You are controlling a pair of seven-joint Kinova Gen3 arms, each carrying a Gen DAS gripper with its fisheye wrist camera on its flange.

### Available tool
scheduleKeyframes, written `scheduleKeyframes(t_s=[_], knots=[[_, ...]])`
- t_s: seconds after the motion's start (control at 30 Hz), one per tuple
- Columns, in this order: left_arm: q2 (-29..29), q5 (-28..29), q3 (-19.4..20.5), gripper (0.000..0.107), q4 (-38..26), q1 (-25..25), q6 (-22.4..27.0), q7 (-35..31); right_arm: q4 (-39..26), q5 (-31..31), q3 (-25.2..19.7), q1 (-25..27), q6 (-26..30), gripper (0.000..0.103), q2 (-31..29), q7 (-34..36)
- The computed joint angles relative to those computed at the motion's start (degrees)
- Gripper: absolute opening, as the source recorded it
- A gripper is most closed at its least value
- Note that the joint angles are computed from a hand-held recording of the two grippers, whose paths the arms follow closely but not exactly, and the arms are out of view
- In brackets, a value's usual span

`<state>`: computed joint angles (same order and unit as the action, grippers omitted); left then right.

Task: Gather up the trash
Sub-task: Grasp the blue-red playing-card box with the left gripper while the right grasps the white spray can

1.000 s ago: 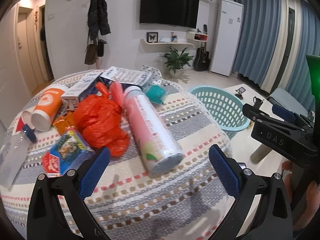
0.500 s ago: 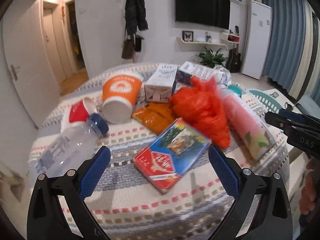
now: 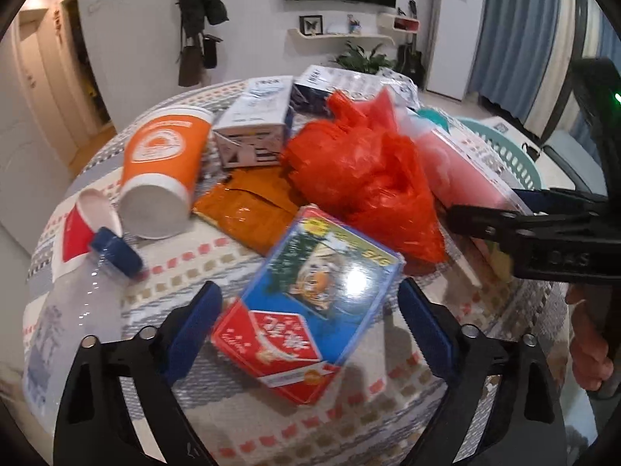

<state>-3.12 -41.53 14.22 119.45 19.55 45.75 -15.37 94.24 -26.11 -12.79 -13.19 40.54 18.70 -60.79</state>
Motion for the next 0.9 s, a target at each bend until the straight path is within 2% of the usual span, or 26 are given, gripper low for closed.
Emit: scheduleKeyframes(t_s=[0.1, 0.17, 0.2, 0.27, 0.37, 0.47, 0.67, 0.83, 0.9], knots=[[2.4, -2.0, 1.0, 0.085, -1.7, 1.3, 3.3, 1.9, -1.0, 0.0, 0.1, -0.1, 0.5, 0.071, 0.8, -0.3], [3.4, -3.2, 0.8, 0.079, -2.5, 2.6, 4.7, 3.6, -1.9, 1.4, 0.4, -0.9, 0.9, 0.051, 1.1, -0.8], [3.7, -3.8, 0.8, 0.076, -2.6, 3.5, 5.2, 5.3, -2.5, 1.3, 0.1, -0.6, 1.6, 0.047, 1.5, -0.3], [3.3, -4.3, 0.5, 0.068, -2.3, 4.7, 5.7, 6.9, -2.9, 0.4, -0.4, 0.3, 2.7, 0.047, 1.6, 1.1], [1.2, -5.0, 0.8, 0.063, -1.3, 5.6, 5.3, 9.9, -2.8, -3.2, -1.4, 3.2, 4.5, 0.046, 1.5, 4.9], [-0.2, -7.3, 2.6, 0.062, -0.9, 6.2, 6.6, 13.5, -1.9, -8.8, -2.1, 6.8, 6.3, 0.046, 0.7, 10.0], [-1.7, -12.4, 6.8, 0.062, -3.4, 7.8, 11.7, 19.0, -1.9, -16.7, -0.2, 11.2, 11.2, 0.046, -1.0, 16.6], [0.0, -15.7, 7.1, 0.062, -7.8, 9.0, 13.2, 18.6, -3.6, -21.9, 1.9, 14.2, 15.2, 0.046, -1.4, 21.2], [1.6, -17.1, 6.9, 0.062, -9.7, 9.9, 14.3, 18.3, -4.6, -22.0, 2.8, 14.5, 16.6, 0.046, -1.3, 21.9]])
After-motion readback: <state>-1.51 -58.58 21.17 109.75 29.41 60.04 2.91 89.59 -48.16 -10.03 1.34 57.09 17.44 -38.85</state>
